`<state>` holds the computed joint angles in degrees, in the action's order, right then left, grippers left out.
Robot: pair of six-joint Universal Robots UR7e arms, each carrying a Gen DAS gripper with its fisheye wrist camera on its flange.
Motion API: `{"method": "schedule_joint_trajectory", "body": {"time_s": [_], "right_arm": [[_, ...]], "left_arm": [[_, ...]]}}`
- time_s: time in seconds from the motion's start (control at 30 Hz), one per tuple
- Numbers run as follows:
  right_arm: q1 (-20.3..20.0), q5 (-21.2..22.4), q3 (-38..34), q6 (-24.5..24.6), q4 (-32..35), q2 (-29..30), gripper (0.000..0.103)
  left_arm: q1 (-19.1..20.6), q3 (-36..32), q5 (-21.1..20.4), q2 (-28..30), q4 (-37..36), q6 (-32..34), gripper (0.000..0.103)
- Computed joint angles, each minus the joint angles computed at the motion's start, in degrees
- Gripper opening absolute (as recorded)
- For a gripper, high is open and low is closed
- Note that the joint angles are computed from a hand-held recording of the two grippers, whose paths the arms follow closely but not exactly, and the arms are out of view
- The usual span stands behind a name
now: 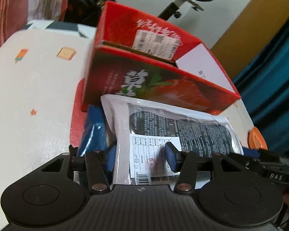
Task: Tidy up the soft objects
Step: 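Close the right gripper on the package edge and lift it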
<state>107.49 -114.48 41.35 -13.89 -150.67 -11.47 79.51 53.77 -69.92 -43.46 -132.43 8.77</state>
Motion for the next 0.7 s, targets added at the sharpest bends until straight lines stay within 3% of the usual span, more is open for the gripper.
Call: {"method": "schedule_joint_trajectory", "body": {"time_s": [0.23, 0.43, 0.53, 0.7], "right_arm": [[0.87, 0.98, 1.93, -3.67, -3.98, -1.82, 0.048], [1.35, 2.68, -0.30, -6.41, -5.40, -1.58, 0.029], [1.51, 3.27, -4.21, -8.64, -6.53, -0.03, 0.018], [1.27, 5.47, -15.99, -10.92, -3.84, 4.86, 0.017]], "left_arm": [[-0.59, 3.89, -2.32, -2.67, -4.87, 2.56, 0.054], [-2.54, 5.16, -1.09, -3.45, -12.62, 6.84, 0.054], [-2.92, 1.72, -1.97, -1.66, -13.70, 7.48, 0.054], [-3.36, -8.23, -2.81, 4.14, -13.78, 8.70, 0.054]]}}
